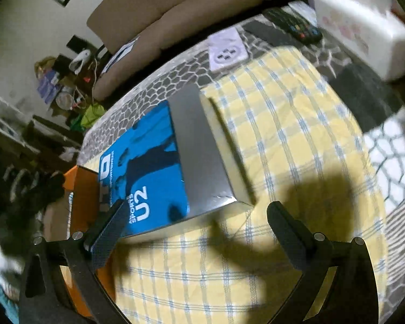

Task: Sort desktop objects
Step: 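Move both tools to the blue UTO box on the tablecloth, then grip the blue UTO box from both sides with both tools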

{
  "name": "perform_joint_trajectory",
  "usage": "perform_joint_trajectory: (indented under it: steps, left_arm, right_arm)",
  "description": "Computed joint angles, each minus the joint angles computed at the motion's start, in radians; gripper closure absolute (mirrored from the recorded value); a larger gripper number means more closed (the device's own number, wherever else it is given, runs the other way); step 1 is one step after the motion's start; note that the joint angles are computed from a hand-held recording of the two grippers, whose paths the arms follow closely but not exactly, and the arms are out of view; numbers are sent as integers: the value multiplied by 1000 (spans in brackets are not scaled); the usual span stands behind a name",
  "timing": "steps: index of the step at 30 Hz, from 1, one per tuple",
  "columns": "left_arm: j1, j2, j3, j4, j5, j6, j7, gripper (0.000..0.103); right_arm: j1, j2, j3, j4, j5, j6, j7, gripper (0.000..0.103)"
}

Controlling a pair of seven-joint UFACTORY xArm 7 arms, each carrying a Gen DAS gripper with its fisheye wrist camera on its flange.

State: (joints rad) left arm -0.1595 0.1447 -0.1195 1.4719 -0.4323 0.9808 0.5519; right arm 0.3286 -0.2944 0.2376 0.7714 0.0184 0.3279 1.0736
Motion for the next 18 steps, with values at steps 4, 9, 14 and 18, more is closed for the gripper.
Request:
perform_joint_trajectory:
  steps: [4,9,14,18]
  left_arm:
    - [-28,138,0,154,113,18,-86,0]
    - [-41,309,-19,362,163,132,-140,0]
    - [-92,392,-22,448,250,166,-152,0]
    - [-107,473,-30,555,265,289,-156,0]
  right_arm:
    - [77,-24,-39,-91,111,-173,-25,0]
    - [437,41,-281,-167,322,-489,-100,0]
    - [650,127,-484,-148,196,-589,34,0]
    - [733,172,-603,-112,42,-577,138,0]
